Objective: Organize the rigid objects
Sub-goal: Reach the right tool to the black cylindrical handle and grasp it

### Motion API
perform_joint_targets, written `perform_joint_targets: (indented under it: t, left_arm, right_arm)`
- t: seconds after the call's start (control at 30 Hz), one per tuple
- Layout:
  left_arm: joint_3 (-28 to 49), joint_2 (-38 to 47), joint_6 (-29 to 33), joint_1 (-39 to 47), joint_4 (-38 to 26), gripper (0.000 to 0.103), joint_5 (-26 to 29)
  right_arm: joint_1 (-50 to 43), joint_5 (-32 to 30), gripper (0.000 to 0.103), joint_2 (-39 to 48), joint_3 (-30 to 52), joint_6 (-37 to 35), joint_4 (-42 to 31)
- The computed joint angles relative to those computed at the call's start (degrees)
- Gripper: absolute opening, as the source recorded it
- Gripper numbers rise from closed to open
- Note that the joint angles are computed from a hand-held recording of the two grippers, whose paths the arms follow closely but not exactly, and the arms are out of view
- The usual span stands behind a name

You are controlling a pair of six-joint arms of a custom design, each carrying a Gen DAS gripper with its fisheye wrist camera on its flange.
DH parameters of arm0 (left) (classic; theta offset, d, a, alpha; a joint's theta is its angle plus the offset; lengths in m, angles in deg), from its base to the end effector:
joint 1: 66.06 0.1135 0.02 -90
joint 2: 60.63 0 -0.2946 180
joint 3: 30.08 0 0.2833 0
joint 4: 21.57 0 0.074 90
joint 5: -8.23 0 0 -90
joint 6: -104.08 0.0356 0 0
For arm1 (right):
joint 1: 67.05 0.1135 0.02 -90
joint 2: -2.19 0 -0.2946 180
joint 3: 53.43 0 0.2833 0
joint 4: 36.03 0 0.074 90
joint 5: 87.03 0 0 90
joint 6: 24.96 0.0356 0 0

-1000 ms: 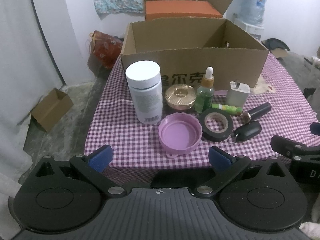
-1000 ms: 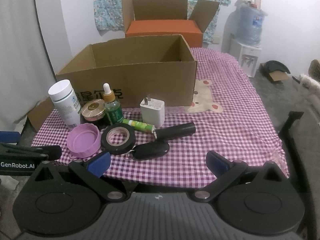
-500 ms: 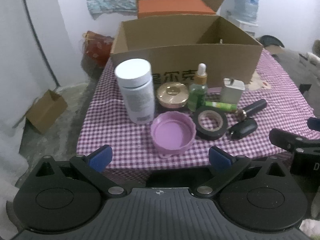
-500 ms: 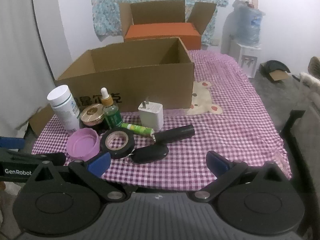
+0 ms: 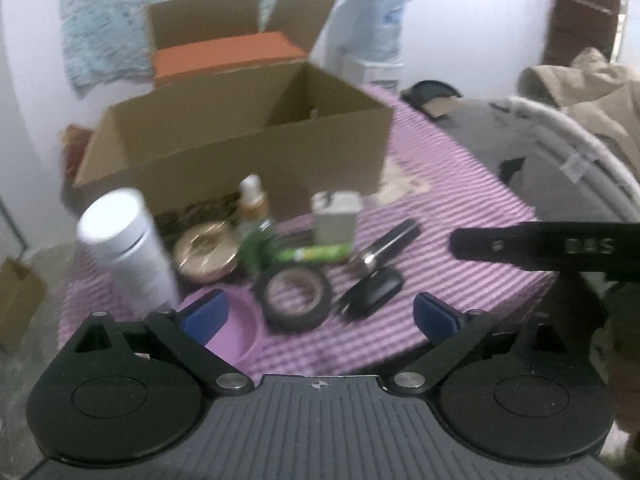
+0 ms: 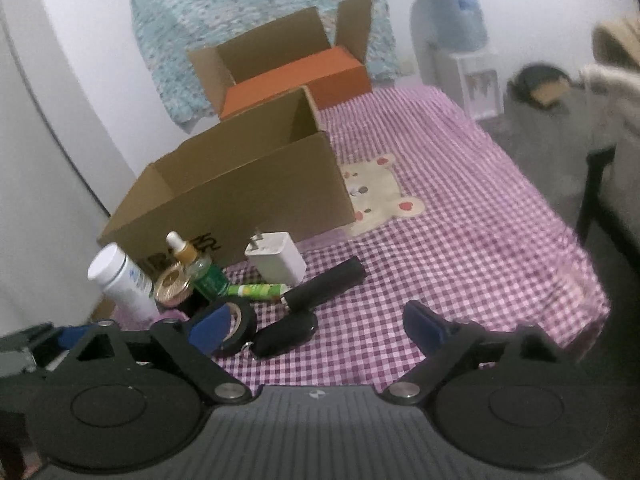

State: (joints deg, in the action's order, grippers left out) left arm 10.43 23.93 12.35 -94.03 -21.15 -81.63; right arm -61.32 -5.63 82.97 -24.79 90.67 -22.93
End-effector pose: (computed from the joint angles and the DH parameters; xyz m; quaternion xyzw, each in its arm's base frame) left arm 0.2429 -0.1291 0.1342 0.2091 0.8951 -0.1020 0.3803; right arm 0.2298 0.0284 0.1118 0.1238 0.8922 0.1811 0.3947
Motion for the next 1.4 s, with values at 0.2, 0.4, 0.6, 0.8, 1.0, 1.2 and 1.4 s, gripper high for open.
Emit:
perform_joint_targets:
  t: [0.2,0.4,0.6,0.8,1.0,1.2,1.4]
  left_arm:
    - [5.87,6.51,3.84,-2.61,1.64,0.074,1.27]
    - [13.35,15.45,7.2,-4.58,-0.06,0.054,1.62]
    - [18.22,20.78,8.63,-4.91,-2.38,0.044,2.06]
    - [22.38,24.55,9.76,-5.51,-5.17,0.037,1.1]
    - [25.56,27.24,10.23,-6.02,-7.87,0.035,0.31]
    - [27.13,29.0,9.94,-5.84,-9.09,0.027,0.03]
    - [26.78,29.3,11.0,-6.48,-7.62,0.021,-1.19]
  right_arm:
    - [-6.88,-10.45,0.077,9.72,3.86,3.85,5.01]
    - [-9.36,-15.02,0.067,18.79,9.31,6.48,6.61]
    - [-11.23,-18.95,0.058,25.19,13.11,8.2,7.18]
    - [-11.94,-20.94,0.047,29.13,15.87,8.81,6.77]
    - [-11.8,-22.02,0.044,32.39,18.79,9.44,6.04]
    - [-11.21,-22.37,0.034,34.8,20.59,10.11,6.54]
    - [-11.41,-23.79,0.025,38.06,21.71,12.67,9.7]
